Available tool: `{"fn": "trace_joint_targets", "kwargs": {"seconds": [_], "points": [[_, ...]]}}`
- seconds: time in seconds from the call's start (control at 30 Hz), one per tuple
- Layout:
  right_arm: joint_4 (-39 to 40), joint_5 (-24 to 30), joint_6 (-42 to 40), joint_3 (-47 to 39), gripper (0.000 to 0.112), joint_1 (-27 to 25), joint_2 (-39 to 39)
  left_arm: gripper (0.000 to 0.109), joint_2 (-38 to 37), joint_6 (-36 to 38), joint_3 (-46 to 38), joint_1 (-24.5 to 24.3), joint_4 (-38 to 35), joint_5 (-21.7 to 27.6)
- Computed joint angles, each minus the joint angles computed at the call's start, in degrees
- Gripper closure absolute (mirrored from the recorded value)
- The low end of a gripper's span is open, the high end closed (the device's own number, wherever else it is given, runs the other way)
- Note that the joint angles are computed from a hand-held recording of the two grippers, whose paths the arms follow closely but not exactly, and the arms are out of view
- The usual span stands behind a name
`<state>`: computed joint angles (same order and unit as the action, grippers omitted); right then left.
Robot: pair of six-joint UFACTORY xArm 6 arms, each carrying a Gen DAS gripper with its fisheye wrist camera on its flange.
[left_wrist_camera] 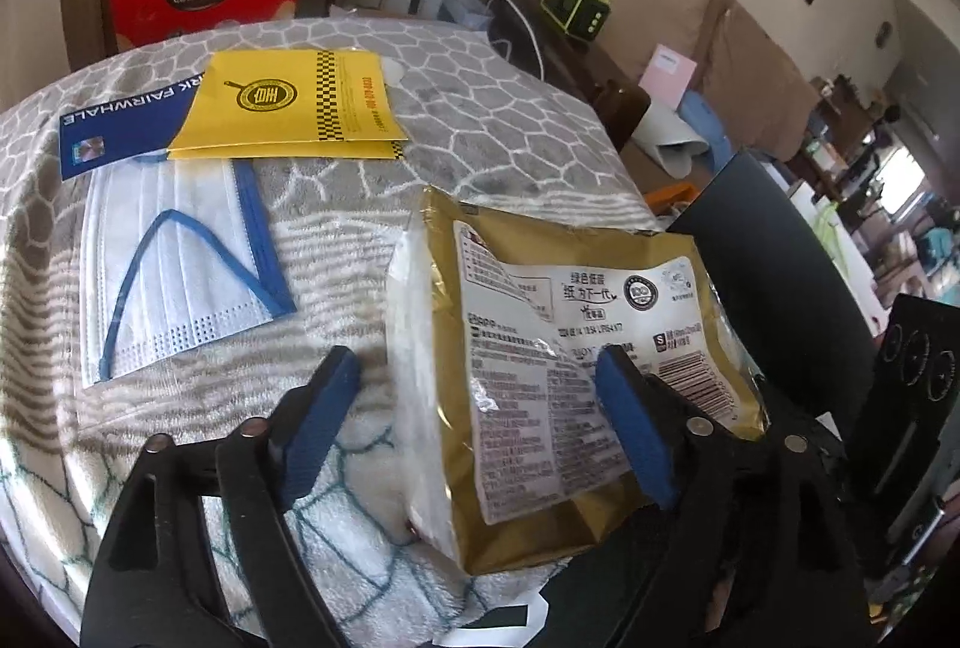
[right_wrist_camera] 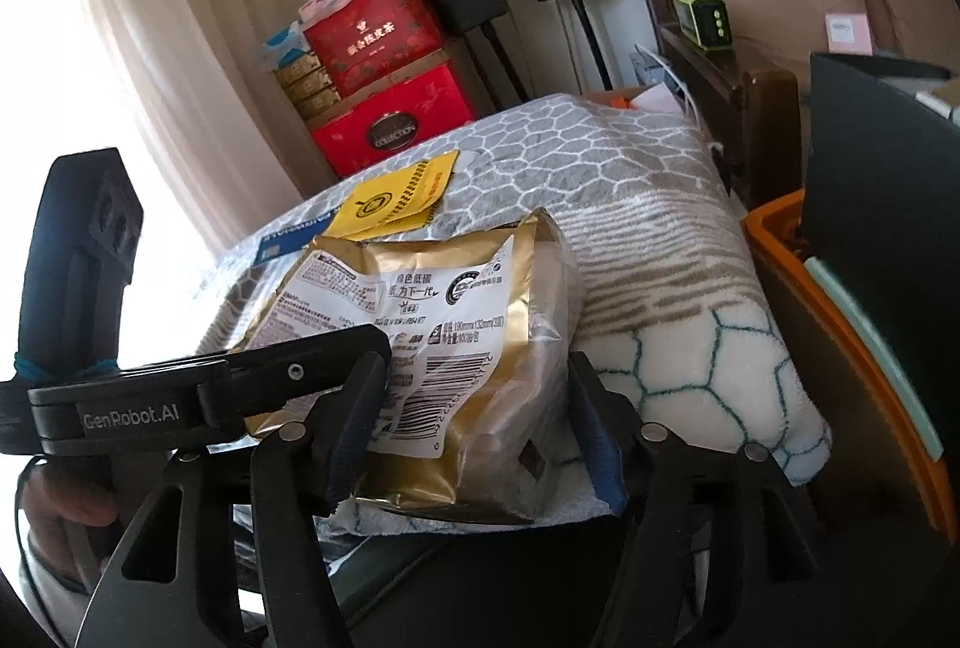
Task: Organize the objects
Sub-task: 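Close the left gripper on the gold packet while the right gripper keeps holding it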
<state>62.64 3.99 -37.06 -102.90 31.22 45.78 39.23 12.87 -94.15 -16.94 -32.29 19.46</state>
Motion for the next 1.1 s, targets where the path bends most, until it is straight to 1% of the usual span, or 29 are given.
{"fn": "trace_joint_targets", "kwargs": {"seconds": [0.03, 0.07, 0.1, 0.23, 0.4, 0.53, 0.67, 0.73, 0.87, 0.97, 1.03, 1.1], "points": [[1.3, 0.5, -1.0, -0.1, 0.050, -0.1, 0.0, 0.042, 0.0, 1.4, -0.2, 0.0, -1.9, 0.5], [1.9, 0.9, -1.3, -0.2, 0.051, -0.2, -0.1, 0.044, -0.1, 3.3, -0.4, 0.0, -4.4, 1.2], [1.8, 0.9, -1.5, -0.1, 0.052, -0.2, -0.1, 0.045, -0.2, 3.3, -0.3, -0.1, -4.6, 1.2], [2.5, 0.8, -2.7, 0.2, 0.056, -0.2, -0.3, 0.048, -0.4, 3.4, 0.1, -0.4, -4.1, 0.7], [5.1, -1.2, -6.2, 0.5, 0.064, 0.5, -0.7, 0.053, -0.6, 0.5, 0.0, -0.8, -0.1, 0.5], [9.4, -2.7, -11.2, 0.2, 0.071, 1.1, -0.9, 0.058, -1.9, -2.4, 2.2, -1.5, 3.2, -2.6], [15.3, -2.2, -16.0, -0.7, 0.077, 0.9, -0.9, 0.064, -2.4, -2.0, 3.2, -1.7, 2.5, -4.4], [18.7, -1.8, -18.8, -0.9, 0.079, 0.8, -1.1, 0.066, -2.6, -2.0, 4.0, -1.9, 3.8, -5.9], [20.1, -3.3, -20.4, -1.1, 0.081, 1.2, -1.2, 0.072, -3.5, -4.5, 6.2, -2.5, 9.2, -9.5], [22.2, -4.0, -22.4, -1.4, 0.081, 1.3, -1.2, 0.075, -3.8, -4.5, 6.7, -2.9, 9.6, -10.9], [21.2, -4.1, -21.6, -1.3, 0.081, 1.3, -1.1, 0.075, -3.8, -5.0, 6.9, -2.9, 10.0, -11.3], [19.6, -5.1, -20.6, -1.2, 0.081, 1.7, -1.0, 0.075, -3.7, -6.8, 7.1, -2.9, 12.0, -11.6]]}}
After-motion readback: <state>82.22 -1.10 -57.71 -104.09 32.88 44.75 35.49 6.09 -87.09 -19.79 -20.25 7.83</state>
